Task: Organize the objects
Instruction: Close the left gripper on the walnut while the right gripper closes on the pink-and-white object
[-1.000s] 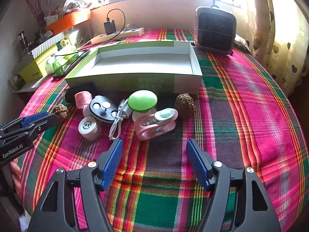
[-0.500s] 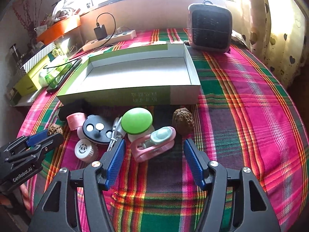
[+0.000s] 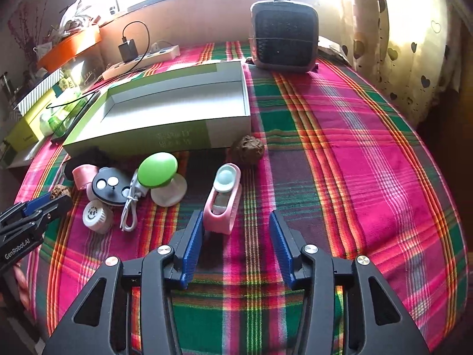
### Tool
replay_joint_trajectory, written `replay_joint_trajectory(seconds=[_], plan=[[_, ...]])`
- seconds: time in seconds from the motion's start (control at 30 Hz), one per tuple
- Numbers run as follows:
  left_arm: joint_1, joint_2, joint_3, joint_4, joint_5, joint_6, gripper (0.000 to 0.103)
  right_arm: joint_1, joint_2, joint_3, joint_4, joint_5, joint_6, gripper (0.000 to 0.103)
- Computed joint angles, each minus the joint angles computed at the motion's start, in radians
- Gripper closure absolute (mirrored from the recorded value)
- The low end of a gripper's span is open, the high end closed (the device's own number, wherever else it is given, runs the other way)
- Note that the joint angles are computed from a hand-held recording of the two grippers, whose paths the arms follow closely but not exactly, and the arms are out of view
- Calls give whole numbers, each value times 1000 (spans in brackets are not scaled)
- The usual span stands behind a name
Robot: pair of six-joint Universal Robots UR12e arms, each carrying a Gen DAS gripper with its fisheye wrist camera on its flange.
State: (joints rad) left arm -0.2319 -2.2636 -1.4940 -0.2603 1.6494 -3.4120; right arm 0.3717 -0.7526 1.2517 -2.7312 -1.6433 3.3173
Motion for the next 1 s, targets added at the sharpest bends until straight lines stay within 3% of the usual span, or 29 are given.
replay_joint_trajectory(seconds=[0.67, 0.8, 0.9, 1.0], plan=[[-6, -9, 24, -33, 12, 13, 61, -1, 32, -53, 13, 28, -112, 63], [-6, -8, 21, -31, 21, 9, 68, -2, 31, -48, 2, 27, -110, 76], [-5, -8, 22, -34, 24, -1, 75, -3, 30, -46, -2, 33, -114, 83], [-5, -8, 25, -43, 27, 0, 76, -5, 28, -42, -7, 38, -114, 84]])
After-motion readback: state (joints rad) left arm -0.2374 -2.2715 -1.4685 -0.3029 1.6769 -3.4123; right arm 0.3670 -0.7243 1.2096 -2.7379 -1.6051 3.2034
